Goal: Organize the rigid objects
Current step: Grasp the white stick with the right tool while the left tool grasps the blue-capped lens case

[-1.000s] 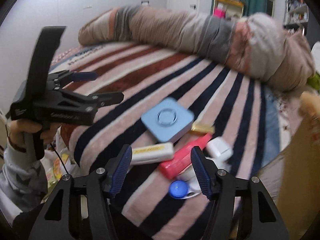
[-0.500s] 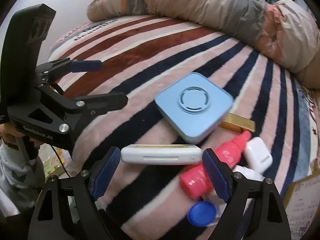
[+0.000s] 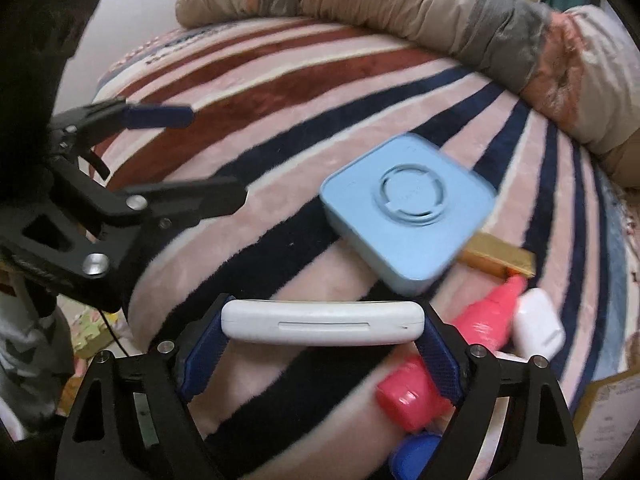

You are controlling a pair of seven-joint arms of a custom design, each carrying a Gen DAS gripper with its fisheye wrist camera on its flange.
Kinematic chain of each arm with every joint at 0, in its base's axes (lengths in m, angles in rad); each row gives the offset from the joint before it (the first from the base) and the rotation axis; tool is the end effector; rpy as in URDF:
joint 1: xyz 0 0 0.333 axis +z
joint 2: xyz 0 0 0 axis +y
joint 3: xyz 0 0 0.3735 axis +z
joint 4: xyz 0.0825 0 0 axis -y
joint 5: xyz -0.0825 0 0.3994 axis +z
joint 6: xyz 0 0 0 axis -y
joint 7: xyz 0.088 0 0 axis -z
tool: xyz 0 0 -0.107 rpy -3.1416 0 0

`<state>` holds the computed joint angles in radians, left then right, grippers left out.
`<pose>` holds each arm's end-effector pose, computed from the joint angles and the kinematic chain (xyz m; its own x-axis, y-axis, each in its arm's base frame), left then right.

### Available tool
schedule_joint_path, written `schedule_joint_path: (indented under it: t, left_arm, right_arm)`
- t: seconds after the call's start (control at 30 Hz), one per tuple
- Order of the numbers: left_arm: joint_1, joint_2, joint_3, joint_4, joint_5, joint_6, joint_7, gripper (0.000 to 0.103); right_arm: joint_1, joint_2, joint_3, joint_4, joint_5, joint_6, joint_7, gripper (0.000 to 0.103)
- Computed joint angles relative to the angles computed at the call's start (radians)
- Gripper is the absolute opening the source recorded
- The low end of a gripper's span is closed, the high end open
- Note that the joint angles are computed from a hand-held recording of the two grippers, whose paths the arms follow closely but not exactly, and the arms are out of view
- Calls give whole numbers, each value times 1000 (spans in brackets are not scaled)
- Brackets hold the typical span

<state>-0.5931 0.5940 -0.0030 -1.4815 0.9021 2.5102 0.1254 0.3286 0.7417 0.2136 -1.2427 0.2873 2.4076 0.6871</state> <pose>0.6509 -0.4484 0.4128 0.1879 -0.9799 0.0667 -0.6915 -0.1802 -0.6996 0.7430 0.3822 0.4155 0.9158 -0.4007 0.0267 -0.3260 -0.7806 -0.5333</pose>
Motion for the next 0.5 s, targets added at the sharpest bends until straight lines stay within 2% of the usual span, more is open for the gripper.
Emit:
schedule_joint_path:
  t: [0.07,0.13,0.2,0.27,0.3,0.37,0.5]
  left_arm:
    - [1,1,-4,-1,3,16,9,102]
    - [15,12,-20,4,-2,82,47,102]
    - [30,35,-37,22,-28,163,106,101]
    - [50,70,-69,58,-83,233,203,92]
    - [68,96,-102,87,-128,257,271,88]
    - [114,155,-191,156,-223,285,429,72]
    - [184,291,-374,308,-363,318,726,70]
  right_arm:
    - [-24,-49,16,-67,34,71,-18,85]
    - [-36,-97,14,-117,57,132,-3,85]
    - [-20,-147,-25,-172,38,225,55,85]
    - [4,-175,-70,-205,-17,292,123,85]
    - [11,-190,-91,-219,-42,320,167,85]
    - [-5,-203,-88,-224,-61,320,214,85]
    - [-44,-228,-64,-251,-73,356,238,85]
